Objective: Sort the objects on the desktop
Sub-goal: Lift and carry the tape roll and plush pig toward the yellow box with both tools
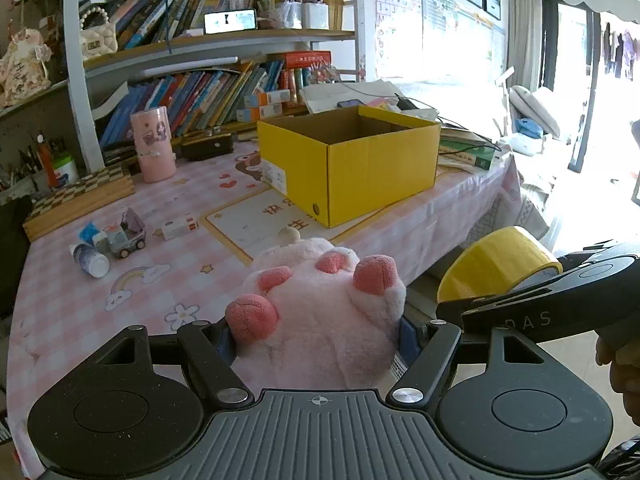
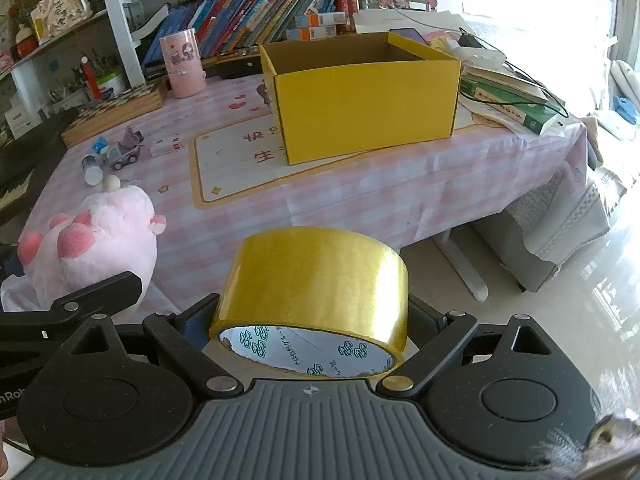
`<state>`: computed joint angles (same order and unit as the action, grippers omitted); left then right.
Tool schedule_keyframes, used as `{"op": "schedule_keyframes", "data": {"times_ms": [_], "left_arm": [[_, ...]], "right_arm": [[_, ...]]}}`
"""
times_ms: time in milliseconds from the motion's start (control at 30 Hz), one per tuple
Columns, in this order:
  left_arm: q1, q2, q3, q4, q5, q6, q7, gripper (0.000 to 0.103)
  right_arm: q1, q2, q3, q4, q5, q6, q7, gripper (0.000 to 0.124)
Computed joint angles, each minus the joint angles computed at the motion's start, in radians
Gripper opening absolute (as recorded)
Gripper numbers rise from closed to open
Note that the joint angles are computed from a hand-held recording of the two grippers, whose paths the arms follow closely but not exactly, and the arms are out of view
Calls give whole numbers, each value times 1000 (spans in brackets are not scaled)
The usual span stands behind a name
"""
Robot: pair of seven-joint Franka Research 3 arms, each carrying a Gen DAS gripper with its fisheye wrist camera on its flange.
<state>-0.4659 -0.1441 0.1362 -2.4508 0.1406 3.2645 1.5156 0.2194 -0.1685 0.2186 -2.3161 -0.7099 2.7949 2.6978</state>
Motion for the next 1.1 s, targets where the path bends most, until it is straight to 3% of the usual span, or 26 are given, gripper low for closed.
{"op": "schedule_keyframes", "data": {"times_ms": [467,567,800,867,1100], "left_arm": [[-2,34,-13,37,-17,-3,10,74],[18,50,-46,55,-26,-7,15,74],[-76,78,6,90,-196,-34,179,73],[-78,85,-1,99,-240,-41,222,73],[10,118,-94,138,-251,-60,231,73]], "right_arm": [[-8,3,-11,-1,14,9,-24,93],[-15,-3,-19,-10,28,16,-41,93],[-32,-2,-26,-22,76,22,-73,93],[-32,1,-23,-20,87,17,-75,93],[-30,27,-41,-5,127,26,-115,93]]}}
